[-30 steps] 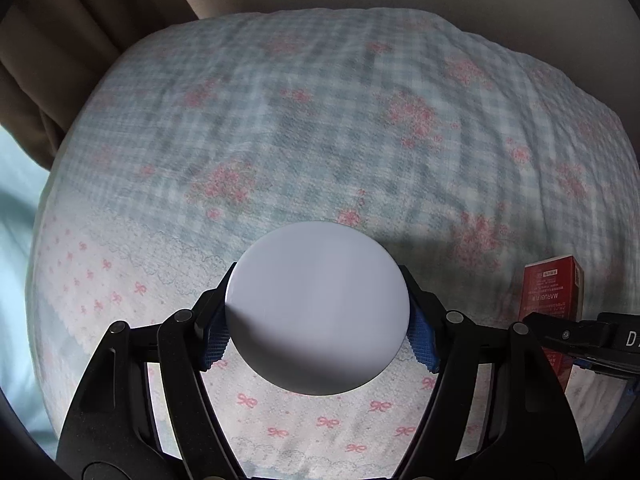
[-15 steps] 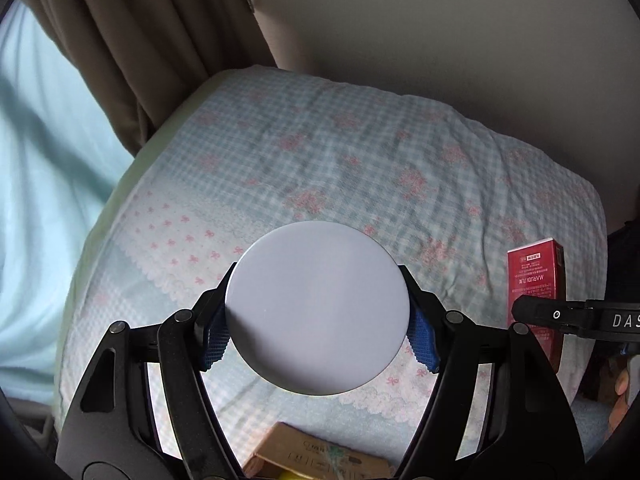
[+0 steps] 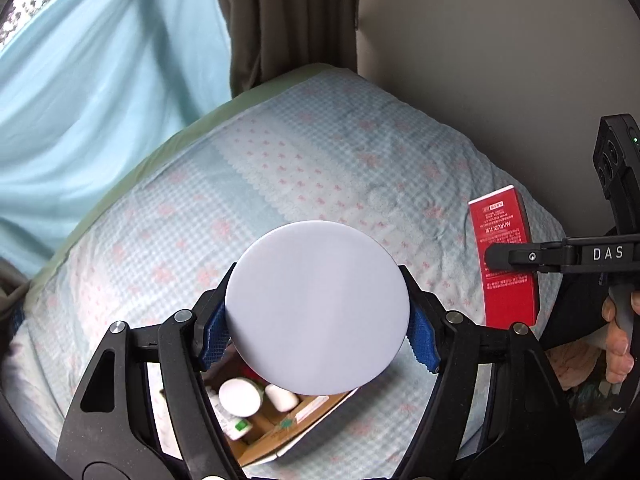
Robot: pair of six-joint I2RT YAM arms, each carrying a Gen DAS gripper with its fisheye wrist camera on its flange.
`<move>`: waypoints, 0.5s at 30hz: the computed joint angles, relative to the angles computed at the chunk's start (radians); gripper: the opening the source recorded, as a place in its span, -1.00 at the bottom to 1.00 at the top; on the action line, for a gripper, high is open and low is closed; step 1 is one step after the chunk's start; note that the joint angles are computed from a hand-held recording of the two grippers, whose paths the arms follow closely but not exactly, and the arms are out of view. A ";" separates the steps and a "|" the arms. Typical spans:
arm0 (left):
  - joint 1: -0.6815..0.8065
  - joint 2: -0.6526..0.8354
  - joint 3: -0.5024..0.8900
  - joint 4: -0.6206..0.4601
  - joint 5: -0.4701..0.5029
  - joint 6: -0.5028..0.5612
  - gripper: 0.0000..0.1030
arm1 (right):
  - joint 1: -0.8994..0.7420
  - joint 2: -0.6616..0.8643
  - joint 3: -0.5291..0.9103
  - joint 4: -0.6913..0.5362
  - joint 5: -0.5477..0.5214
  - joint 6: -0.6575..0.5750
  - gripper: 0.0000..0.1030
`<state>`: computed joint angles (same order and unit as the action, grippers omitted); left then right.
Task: Organize rigid objects
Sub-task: 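Carry white jar with left tool while right tool carries red box to box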
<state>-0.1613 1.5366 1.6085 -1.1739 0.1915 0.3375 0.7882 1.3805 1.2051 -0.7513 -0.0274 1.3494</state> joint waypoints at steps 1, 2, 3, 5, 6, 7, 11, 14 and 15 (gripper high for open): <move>0.044 -0.034 -0.039 -0.002 0.010 0.012 0.35 | 0.018 0.033 0.031 0.000 -0.002 -0.006 -0.24; 0.085 -0.064 -0.070 -0.008 0.016 0.026 0.35 | 0.038 0.061 0.061 -0.006 -0.001 -0.017 -0.24; 0.126 -0.094 -0.107 -0.006 0.019 0.039 0.35 | 0.053 0.097 0.093 -0.008 -0.005 -0.031 -0.24; 0.203 -0.143 -0.165 -0.011 0.026 0.062 0.35 | 0.070 0.153 0.131 0.009 -0.030 -0.049 -0.24; 0.234 -0.165 -0.196 -0.008 0.027 0.068 0.35 | 0.076 0.175 0.137 0.027 -0.048 -0.056 -0.24; 0.278 -0.191 -0.224 -0.010 0.028 0.087 0.35 | 0.078 0.195 0.140 0.044 -0.067 -0.066 -0.24; 0.346 -0.270 -0.333 0.023 -0.009 0.080 0.35 | 0.075 0.316 0.207 0.068 -0.133 -0.142 -0.24; 0.377 -0.297 -0.412 0.058 -0.021 0.047 0.35 | 0.062 0.410 0.258 0.072 -0.178 -0.223 -0.24; 0.380 -0.300 -0.440 0.077 -0.032 0.034 0.35 | 0.060 0.448 0.292 0.055 -0.188 -0.257 -0.24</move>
<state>0.2184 1.2361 1.1687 -1.0966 0.1594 0.3715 0.8481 1.8284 1.4975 -0.6960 -0.2156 1.0925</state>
